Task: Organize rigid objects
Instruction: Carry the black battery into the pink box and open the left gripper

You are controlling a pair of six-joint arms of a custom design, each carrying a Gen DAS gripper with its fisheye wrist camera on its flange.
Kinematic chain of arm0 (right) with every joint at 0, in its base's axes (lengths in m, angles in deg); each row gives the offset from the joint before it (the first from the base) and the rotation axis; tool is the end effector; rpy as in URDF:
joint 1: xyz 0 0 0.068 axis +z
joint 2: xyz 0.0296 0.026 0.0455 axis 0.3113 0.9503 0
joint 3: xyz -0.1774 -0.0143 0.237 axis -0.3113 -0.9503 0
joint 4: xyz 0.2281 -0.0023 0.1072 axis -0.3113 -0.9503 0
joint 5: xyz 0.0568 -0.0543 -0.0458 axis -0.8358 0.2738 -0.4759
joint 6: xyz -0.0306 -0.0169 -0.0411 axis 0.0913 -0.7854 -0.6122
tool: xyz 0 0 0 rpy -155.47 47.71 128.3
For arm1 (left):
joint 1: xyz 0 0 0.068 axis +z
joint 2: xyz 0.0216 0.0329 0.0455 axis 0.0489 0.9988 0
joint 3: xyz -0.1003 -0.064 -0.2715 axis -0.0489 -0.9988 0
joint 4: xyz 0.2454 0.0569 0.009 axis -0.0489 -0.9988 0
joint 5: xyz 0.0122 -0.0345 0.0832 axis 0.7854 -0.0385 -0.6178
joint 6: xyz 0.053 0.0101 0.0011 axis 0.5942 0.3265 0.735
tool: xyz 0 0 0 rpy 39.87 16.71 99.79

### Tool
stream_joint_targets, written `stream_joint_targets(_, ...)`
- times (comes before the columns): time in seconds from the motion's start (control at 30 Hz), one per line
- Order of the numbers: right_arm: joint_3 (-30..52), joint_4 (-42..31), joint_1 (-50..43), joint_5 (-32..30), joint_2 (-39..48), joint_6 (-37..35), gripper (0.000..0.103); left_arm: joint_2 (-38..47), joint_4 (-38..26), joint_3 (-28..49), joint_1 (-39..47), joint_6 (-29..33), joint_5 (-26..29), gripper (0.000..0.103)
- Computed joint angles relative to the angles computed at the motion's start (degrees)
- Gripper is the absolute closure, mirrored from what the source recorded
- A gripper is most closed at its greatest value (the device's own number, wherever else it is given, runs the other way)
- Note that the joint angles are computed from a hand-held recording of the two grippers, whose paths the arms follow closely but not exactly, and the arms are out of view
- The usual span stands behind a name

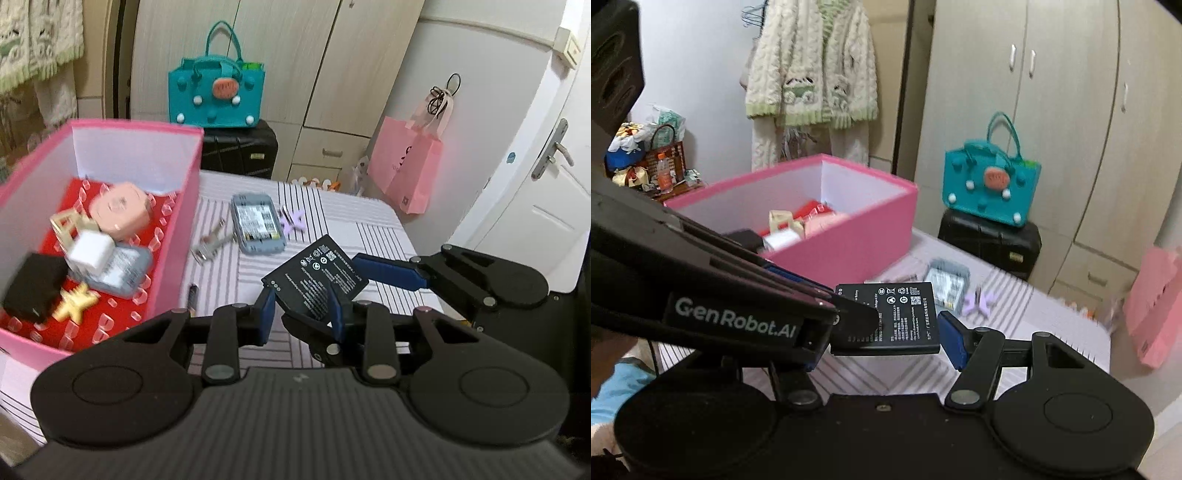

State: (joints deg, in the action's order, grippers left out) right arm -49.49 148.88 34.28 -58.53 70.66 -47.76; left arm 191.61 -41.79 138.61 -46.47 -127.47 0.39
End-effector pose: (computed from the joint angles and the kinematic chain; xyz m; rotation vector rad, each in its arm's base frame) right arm 0.2516 0.0810 0.0460 -0.7049 2.0187 0.2434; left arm 0.2713 -0.2959 0.0986 0.0413 2.2935 -0.3911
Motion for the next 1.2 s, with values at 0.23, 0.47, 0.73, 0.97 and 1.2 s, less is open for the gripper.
stream_joint_targets(0.23,0.1,-5.9,5.3,3.3,-9.6,-0.4,0.036,-8.7,-2.4,-4.5,1.5,2.4,-0.8,0.074)
stream_joint_targets(0.47,5.1,-13.6,9.4,3.3,-13.4,0.3,0.036,-15.5,-3.7,-9.3,5.2,3.1,-0.1,0.074)
stream_joint_targets(0.73,15.4,-24.1,14.9,4.8,-13.4,2.2,0.035,-21.5,-9.0,-10.7,13.9,6.6,6.6,0.074)
stream_joint_targets(0.97,29.1,-34.9,15.9,1.4,-8.3,6.4,0.035,-21.1,-9.4,-9.6,23.4,9.2,12.6,0.074)
stream_joint_targets(1.2,45.5,-46.4,15.3,-2.6,2.2,10.8,0.035,-12.4,-8.5,-4.6,31.9,9.9,19.2,0.074)
